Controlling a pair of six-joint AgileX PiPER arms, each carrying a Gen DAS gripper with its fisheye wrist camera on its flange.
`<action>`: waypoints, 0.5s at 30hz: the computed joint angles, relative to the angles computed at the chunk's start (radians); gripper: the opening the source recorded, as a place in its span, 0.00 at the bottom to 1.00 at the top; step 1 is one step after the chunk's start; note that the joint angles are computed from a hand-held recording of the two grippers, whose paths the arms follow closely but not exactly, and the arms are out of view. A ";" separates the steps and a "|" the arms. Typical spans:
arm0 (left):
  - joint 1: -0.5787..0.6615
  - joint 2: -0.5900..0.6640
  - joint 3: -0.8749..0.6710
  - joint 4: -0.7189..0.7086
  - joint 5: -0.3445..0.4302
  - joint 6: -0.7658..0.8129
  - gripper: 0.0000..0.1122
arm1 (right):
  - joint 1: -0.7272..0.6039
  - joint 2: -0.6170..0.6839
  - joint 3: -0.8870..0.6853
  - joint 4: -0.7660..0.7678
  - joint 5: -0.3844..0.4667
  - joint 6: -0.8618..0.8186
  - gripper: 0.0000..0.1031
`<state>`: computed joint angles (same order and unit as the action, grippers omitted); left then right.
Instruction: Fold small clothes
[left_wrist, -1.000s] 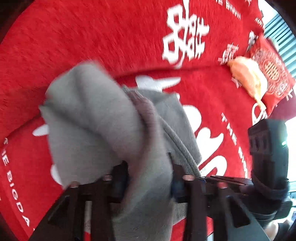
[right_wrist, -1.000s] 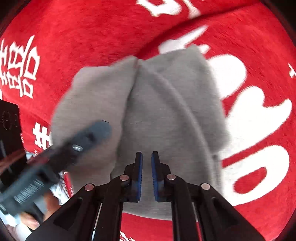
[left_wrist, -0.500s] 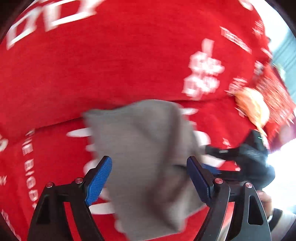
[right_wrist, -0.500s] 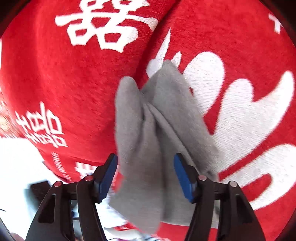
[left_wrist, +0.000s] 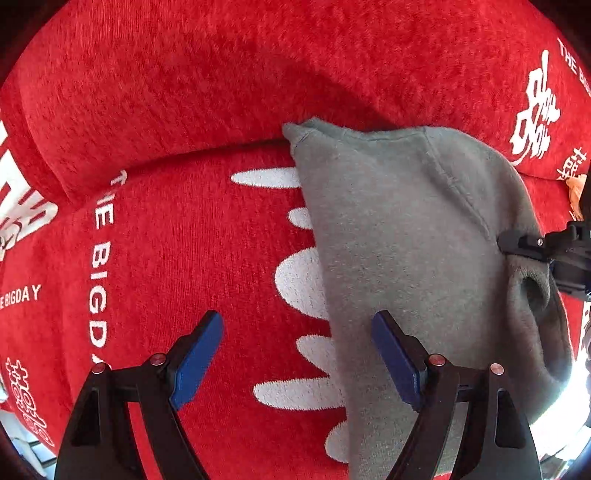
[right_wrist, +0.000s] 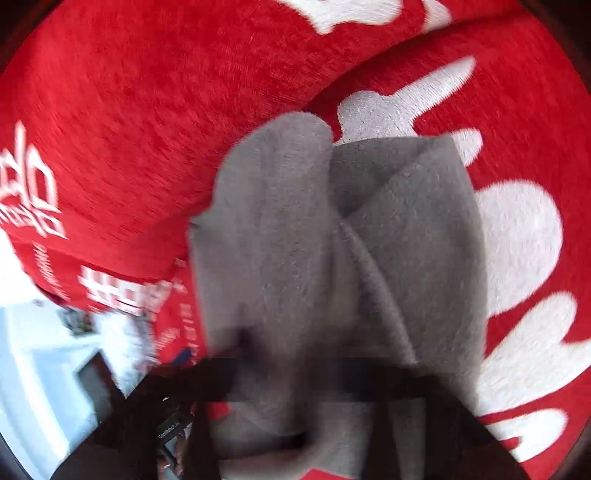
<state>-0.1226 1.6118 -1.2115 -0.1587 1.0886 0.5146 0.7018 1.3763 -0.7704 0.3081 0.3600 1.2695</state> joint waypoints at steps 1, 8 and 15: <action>0.004 -0.005 -0.003 -0.014 0.008 0.012 0.75 | 0.025 -0.034 0.008 -0.100 -0.023 0.075 0.18; -0.047 -0.018 0.023 -0.021 0.007 0.044 0.75 | 0.144 -0.171 0.178 -0.465 -0.021 0.560 0.20; -0.032 -0.014 0.021 -0.010 0.010 0.026 0.75 | 0.250 -0.182 0.019 -0.531 0.416 0.715 0.47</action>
